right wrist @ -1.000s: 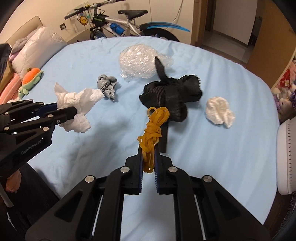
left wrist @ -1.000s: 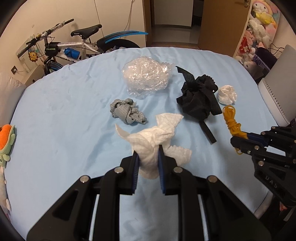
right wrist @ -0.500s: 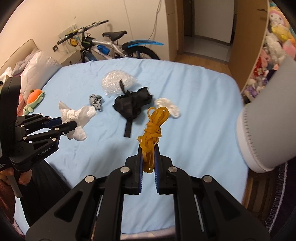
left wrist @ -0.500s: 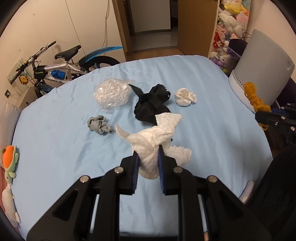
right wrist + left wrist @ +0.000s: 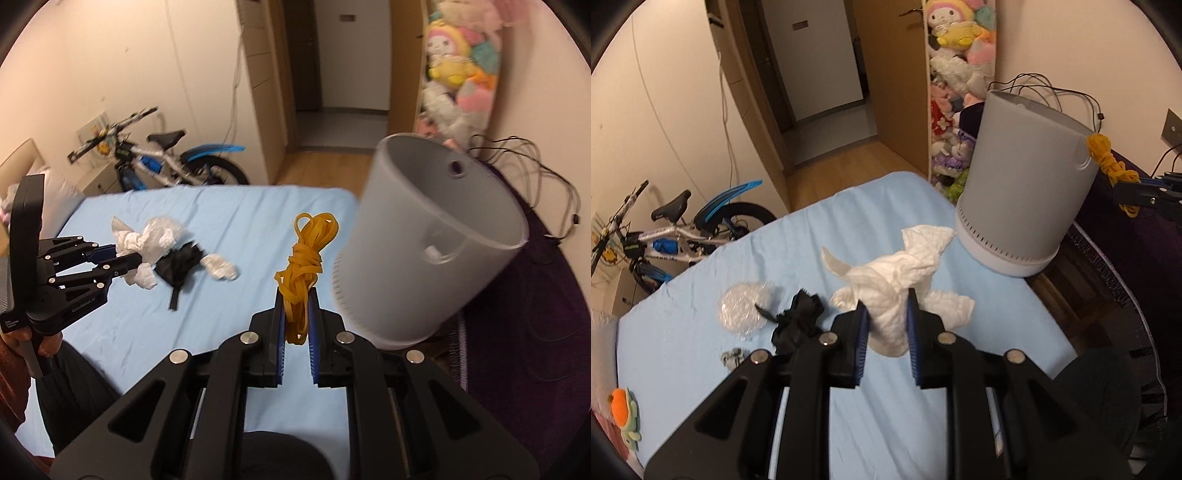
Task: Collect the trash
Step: 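Carry the tissue and rubber band with both tools over the grey bin, then open both tools to drop the tissue and rubber band into the bin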
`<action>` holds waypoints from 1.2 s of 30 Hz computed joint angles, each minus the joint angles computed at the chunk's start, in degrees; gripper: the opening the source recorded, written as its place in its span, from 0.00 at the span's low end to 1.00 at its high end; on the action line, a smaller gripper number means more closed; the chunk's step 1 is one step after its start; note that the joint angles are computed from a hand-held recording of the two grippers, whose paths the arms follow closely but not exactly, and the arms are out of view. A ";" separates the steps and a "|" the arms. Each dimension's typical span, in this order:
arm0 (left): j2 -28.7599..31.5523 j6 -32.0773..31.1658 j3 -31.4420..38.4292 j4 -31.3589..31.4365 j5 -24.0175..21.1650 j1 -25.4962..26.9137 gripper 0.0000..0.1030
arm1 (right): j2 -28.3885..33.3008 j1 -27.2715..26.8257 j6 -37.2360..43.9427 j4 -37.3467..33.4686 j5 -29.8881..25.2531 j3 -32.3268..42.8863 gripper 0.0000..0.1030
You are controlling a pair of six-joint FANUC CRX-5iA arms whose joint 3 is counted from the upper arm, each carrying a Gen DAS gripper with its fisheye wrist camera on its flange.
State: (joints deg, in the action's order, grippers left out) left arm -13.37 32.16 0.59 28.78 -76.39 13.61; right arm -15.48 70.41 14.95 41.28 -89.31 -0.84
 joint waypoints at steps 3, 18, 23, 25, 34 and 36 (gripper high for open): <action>2.74 2.67 4.49 0.37 0.51 -5.43 0.19 | -2.06 -1.81 2.05 2.51 -2.85 0.33 0.09; 22.35 17.84 33.17 -3.30 0.84 -26.88 0.19 | -4.18 -17.58 15.13 3.70 0.11 3.71 0.10; 27.37 21.32 39.60 -4.91 0.27 -30.44 0.22 | -3.91 -23.39 16.68 0.80 3.99 3.36 0.13; 29.33 21.46 41.57 -4.67 -1.12 -31.30 0.24 | -3.68 -24.84 16.84 -0.16 5.07 3.30 0.23; 28.28 20.16 38.12 -6.28 1.52 -32.06 0.70 | -3.39 -25.59 16.43 0.40 6.34 1.91 0.39; 27.17 19.56 36.42 -6.30 2.37 -31.32 0.70 | -3.35 -24.85 16.01 0.84 5.94 1.88 0.39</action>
